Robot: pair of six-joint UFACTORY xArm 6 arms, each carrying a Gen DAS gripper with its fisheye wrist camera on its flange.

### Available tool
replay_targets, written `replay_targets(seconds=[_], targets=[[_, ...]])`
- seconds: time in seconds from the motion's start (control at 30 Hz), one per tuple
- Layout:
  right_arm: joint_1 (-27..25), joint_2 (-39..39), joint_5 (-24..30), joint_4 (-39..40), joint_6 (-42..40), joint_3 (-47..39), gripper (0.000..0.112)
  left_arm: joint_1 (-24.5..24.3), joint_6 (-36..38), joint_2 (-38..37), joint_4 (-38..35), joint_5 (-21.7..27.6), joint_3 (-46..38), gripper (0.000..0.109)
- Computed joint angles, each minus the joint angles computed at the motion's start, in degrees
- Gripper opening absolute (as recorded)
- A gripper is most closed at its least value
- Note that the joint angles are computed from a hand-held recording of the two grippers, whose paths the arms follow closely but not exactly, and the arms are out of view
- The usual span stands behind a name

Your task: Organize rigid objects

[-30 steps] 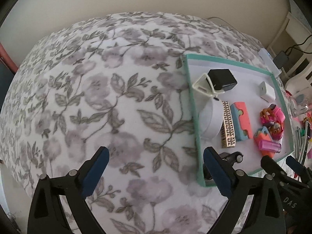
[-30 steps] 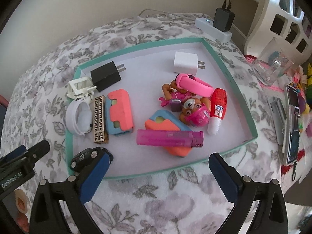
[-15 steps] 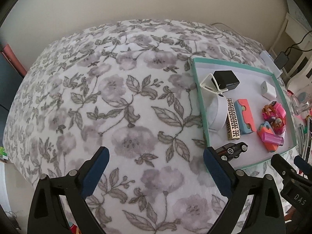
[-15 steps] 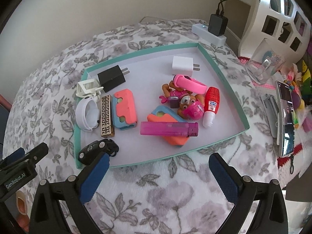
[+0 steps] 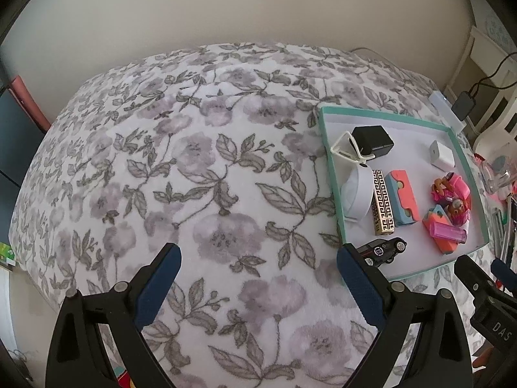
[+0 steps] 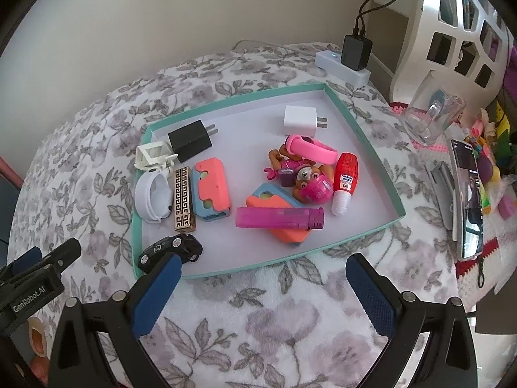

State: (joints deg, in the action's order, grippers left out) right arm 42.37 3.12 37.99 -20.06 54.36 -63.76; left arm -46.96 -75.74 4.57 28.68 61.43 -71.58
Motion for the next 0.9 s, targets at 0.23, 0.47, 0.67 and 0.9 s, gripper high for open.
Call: replay_targets(seconds=[0.23,0.47,0.67,0.9], targets=[[0.09,0.13,0.13,-0.09,-0.40,-0.28,0.103,-0.12,-0.24,0.04,0.50,0.66,-0.33,0.097],[0.07,0.26,-0.01,0.17,-0.63,-0.33,0.103,-0.21,-0.11,0.35,0.50,1.37,-0.85,0.097],[0.12,0.29,0.06,0.15,-0.50,-0.37,0.103,-0.19,-0.37,0.27,0.22,1.66,-0.88,0.097],[0.17,0.43,0.12,0.23,-0.61,-0.48,0.103,-0.11,-0.16,0.58,0.07,2.25,-1.17,0.097]])
